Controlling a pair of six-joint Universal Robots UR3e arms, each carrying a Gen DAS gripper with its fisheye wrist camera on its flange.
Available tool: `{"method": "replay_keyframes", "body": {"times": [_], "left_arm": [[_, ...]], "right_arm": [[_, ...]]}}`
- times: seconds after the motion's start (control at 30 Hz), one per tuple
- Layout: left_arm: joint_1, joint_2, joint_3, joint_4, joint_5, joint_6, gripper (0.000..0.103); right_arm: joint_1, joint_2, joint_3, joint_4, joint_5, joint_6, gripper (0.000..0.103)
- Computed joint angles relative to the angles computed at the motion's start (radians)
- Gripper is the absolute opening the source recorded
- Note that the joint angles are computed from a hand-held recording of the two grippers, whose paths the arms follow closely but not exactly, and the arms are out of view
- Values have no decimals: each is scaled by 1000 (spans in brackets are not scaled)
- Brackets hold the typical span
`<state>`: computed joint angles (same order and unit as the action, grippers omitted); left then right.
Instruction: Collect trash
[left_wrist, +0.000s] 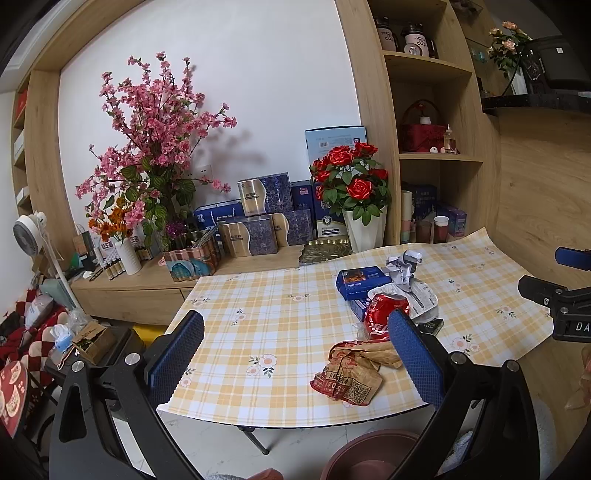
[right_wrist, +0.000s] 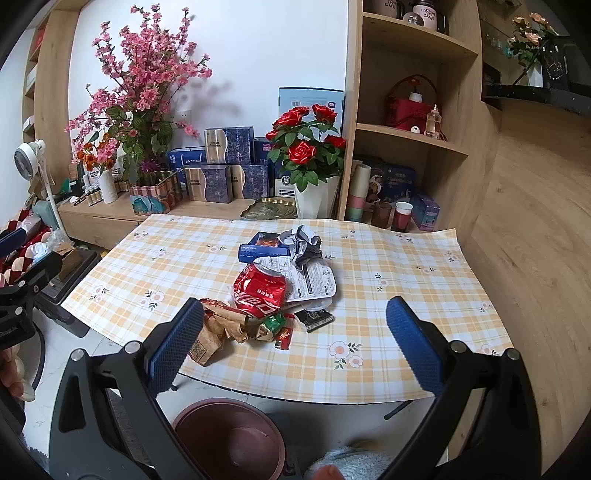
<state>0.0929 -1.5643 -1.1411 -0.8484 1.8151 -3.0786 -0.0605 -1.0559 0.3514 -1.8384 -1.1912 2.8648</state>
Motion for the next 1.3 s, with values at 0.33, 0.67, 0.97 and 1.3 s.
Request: {"method": "replay_keyframes", "body": {"times": [0.33, 0.67, 0.97, 1.3], "left_arm": [[4, 22, -50, 25, -5, -8, 98], [45, 38, -52, 7, -43, -3, 98], [48, 40, -53, 6, -48, -2, 98], [46, 36, -50, 3, -47, 1, 98]], "right_arm": [[6, 19, -38, 20, -3, -4, 97], [13, 18, -37, 18, -8, -3, 97], [17, 20, -41, 21, -7, 4, 97], [13, -7, 20, -15, 3, 10, 97]]}}
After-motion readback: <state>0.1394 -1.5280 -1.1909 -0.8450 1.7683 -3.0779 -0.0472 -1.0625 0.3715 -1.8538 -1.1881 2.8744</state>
